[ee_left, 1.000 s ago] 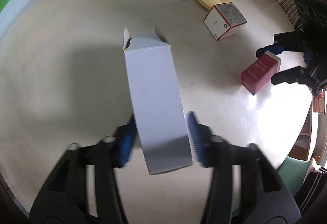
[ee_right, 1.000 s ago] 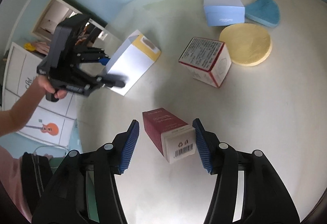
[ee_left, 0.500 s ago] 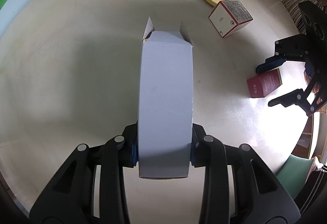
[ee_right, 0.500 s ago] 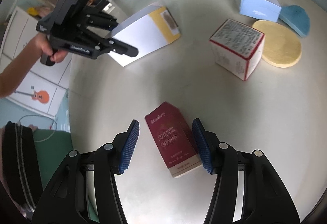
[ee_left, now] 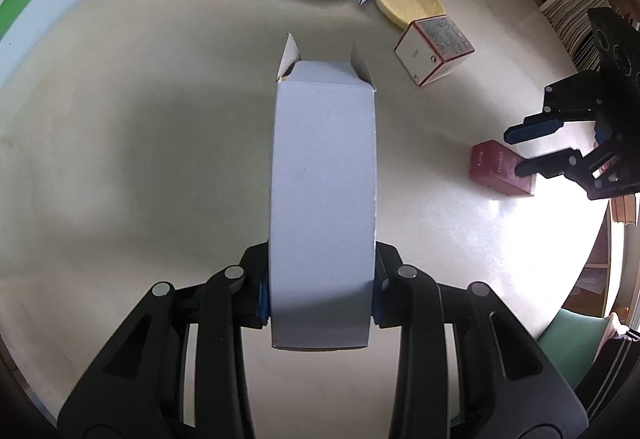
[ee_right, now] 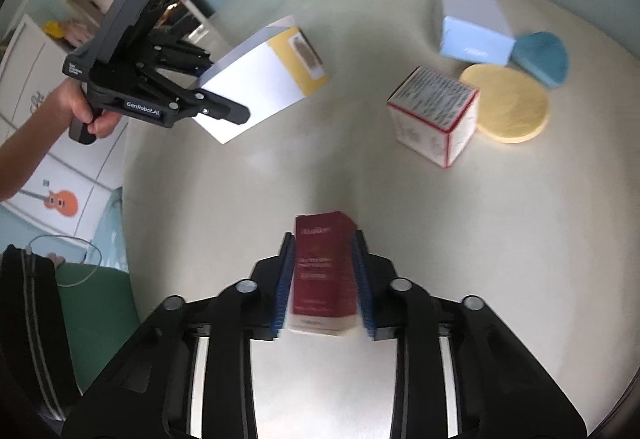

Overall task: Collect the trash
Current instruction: 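Grasp the red Hankey box with the right gripper while the left holds the white box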

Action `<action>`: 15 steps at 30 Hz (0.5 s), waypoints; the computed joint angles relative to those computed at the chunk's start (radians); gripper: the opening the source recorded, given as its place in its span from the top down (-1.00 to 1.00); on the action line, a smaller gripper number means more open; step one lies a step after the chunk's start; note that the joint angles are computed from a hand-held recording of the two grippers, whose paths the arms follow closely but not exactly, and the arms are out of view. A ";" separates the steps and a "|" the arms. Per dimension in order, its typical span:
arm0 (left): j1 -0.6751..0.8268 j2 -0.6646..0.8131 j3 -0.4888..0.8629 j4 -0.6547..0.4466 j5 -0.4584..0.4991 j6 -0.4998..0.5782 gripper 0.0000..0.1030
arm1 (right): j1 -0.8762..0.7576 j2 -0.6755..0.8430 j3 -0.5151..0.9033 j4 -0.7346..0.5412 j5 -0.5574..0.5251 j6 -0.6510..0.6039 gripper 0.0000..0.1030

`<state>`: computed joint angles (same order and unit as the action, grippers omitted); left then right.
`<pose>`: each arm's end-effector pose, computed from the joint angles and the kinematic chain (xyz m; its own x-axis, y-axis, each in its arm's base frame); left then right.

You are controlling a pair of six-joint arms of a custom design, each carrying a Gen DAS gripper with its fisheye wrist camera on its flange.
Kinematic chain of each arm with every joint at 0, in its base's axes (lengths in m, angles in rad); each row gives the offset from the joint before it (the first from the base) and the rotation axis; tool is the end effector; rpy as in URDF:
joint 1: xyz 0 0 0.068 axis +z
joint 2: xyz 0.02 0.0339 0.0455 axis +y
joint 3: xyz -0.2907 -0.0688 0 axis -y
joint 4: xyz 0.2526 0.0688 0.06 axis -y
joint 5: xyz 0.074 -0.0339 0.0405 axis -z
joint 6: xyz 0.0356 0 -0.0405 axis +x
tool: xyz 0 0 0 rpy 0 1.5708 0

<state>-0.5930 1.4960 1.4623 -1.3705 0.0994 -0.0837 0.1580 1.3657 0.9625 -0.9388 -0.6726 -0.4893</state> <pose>0.2227 -0.1543 0.3469 -0.8626 0.4810 -0.1571 0.4994 0.8592 -0.1114 0.2333 0.0596 0.2550 -0.7255 -0.4879 -0.4854 -0.6839 0.5902 0.4290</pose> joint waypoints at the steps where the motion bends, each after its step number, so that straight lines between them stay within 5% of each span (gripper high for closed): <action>1: -0.003 -0.004 0.003 -0.002 0.000 0.001 0.38 | -0.005 -0.010 -0.006 -0.002 0.009 0.002 0.58; 6: -0.028 -0.024 -0.016 -0.001 -0.011 -0.004 0.38 | 0.014 -0.087 -0.089 0.046 0.046 0.087 0.52; 10: -0.029 -0.028 -0.009 -0.020 -0.001 -0.001 0.38 | 0.000 -0.134 -0.129 0.088 0.032 0.162 -0.05; 15: -0.030 -0.046 -0.042 -0.015 -0.003 0.001 0.38 | 0.051 -0.158 -0.140 0.113 0.063 0.215 -0.05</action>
